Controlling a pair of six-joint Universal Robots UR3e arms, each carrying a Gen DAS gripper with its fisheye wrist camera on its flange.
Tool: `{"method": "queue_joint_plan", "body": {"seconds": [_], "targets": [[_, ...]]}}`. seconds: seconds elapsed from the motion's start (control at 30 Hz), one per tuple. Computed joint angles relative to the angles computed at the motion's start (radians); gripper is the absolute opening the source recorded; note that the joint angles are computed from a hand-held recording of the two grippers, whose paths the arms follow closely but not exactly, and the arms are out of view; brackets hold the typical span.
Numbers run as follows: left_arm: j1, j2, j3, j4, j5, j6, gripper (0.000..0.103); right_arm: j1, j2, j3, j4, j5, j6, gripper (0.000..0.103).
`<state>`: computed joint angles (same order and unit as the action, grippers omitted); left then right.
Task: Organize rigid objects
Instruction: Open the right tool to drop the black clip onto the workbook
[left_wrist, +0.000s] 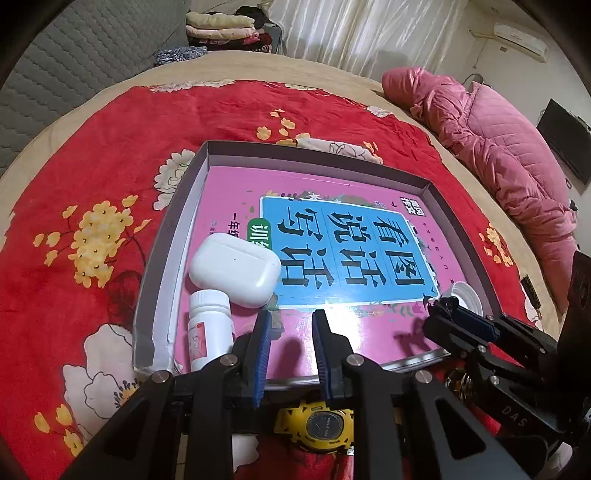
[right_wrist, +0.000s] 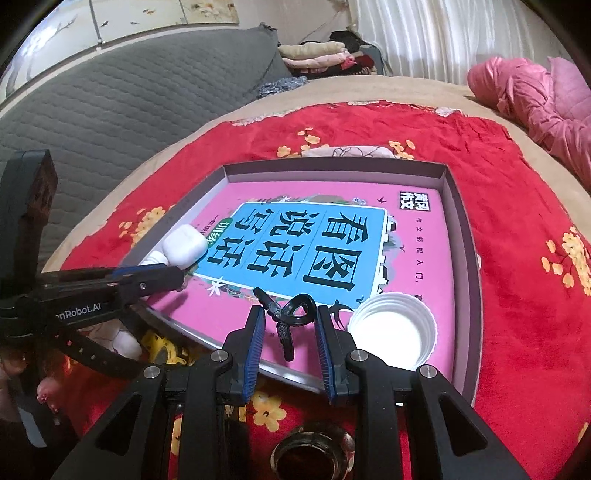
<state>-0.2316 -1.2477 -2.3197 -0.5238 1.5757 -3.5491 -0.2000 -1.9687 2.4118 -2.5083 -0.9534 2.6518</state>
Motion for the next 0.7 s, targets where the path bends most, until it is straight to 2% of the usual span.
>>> {"method": "queue_joint_plan", "body": {"seconds": [0.7], "targets": [[-0.007,-0.012,0.007,-0.014,0.015,-0.007,0.023,0.007,0.008,-0.021,0.029,-0.004,-0.002,0.03]]}}
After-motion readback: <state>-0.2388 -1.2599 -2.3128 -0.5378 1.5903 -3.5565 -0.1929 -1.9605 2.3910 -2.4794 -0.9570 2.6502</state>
